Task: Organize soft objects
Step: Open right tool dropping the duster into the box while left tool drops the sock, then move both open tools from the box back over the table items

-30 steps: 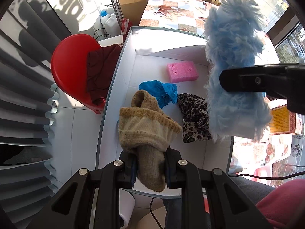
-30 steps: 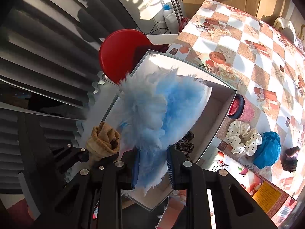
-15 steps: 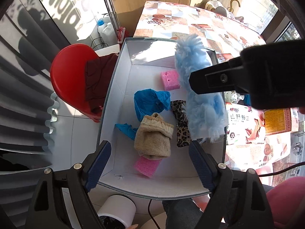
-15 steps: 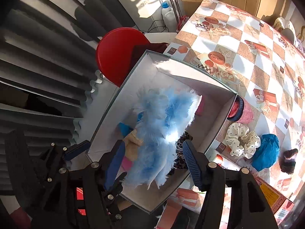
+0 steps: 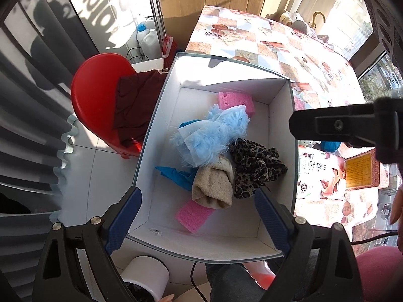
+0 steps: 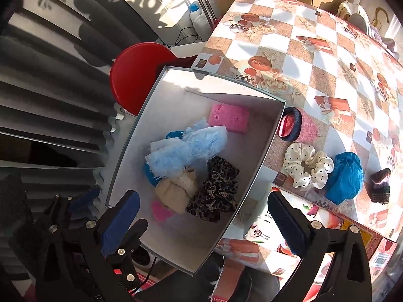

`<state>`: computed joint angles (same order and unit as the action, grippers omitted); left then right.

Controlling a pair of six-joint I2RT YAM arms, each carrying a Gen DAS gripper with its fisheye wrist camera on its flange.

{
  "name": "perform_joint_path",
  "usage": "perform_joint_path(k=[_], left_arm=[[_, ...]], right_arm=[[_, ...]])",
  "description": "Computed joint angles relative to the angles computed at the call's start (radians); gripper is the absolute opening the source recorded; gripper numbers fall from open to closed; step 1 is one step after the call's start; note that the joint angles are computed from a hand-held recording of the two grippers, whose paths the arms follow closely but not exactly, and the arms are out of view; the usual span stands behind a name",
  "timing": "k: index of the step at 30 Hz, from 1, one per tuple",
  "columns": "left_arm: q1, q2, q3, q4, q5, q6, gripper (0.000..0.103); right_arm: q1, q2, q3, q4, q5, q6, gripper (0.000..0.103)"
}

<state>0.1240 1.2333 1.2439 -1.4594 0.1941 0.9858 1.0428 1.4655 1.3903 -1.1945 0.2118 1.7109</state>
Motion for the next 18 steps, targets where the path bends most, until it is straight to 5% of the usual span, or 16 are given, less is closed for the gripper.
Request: perform_joint_path(k=[18], left_arm=[[-0.037,-0.020,0.011,-0.012,-0.011,-0.006,0.093]], right_arm=[[0.043,-0.096,-0.062,-0.037,0.050,0.119,0.102]])
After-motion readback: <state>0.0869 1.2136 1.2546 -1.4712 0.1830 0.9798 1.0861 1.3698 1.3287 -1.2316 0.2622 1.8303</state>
